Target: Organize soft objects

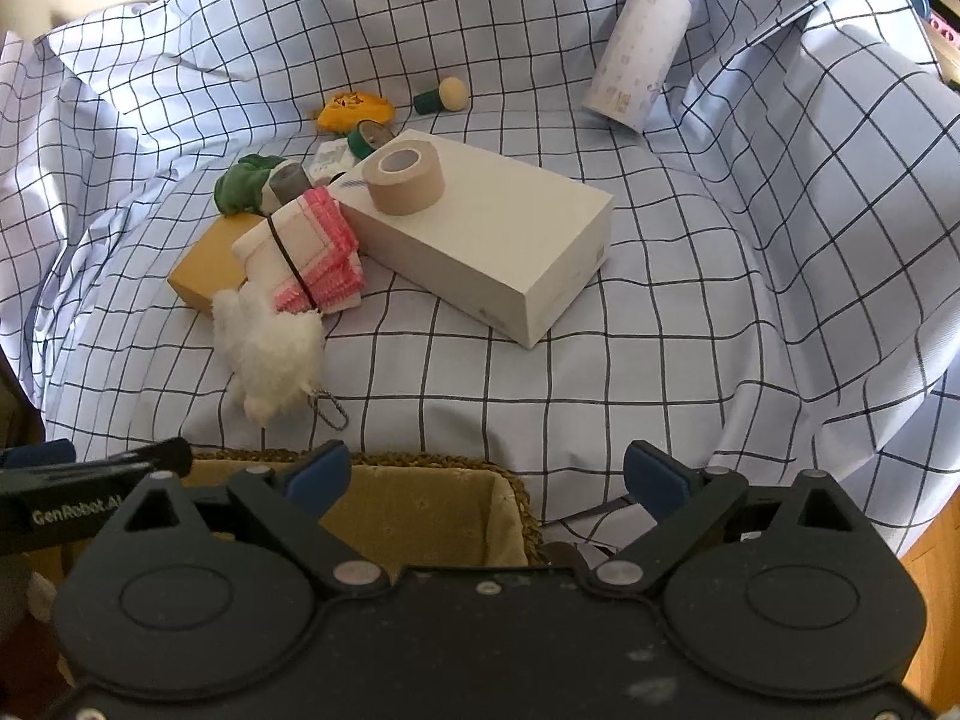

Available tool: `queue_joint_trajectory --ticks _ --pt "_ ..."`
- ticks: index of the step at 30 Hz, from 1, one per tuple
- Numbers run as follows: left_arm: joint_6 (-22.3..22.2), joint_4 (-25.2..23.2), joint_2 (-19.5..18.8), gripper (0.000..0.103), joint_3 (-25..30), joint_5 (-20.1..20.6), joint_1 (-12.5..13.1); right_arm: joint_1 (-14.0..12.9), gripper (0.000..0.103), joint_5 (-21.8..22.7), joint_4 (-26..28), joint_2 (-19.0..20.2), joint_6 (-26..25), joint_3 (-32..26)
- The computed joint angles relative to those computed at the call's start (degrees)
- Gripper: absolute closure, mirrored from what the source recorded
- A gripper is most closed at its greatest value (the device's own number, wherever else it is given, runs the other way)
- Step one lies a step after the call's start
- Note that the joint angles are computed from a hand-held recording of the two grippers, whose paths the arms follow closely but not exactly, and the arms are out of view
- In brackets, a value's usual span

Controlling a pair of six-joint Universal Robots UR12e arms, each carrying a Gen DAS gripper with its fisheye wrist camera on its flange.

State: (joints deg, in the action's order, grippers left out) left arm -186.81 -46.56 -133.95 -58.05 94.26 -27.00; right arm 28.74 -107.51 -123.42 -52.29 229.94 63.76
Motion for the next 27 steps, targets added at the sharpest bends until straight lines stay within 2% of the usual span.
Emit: queue_joint_trajectory --ticks 6,12,19,27 --pt "0.7 -1.1 -1.1 0.004 1.4 -2.5 0.2 -0.4 0.005 0.3 -1.3 0.0 1.2 0.5" --pt "-0.4 -2.5 -2.7 0.004 3.9 -6.5 0.6 -0.7 0.005 1.4 -3.3 0.0 1.7 1.3" --pt "0.8 -3.4 -4.1 0.004 6.5 -6.3 0.2 -0.8 0.004 1.3 -4.0 0.1 1.9 1.4" --pt "0.9 -5.3 -4.4 0.004 7.6 -3.9 -0.4 -0.6 0.004 -0.1 -3.5 -0.4 2.3 1.8"
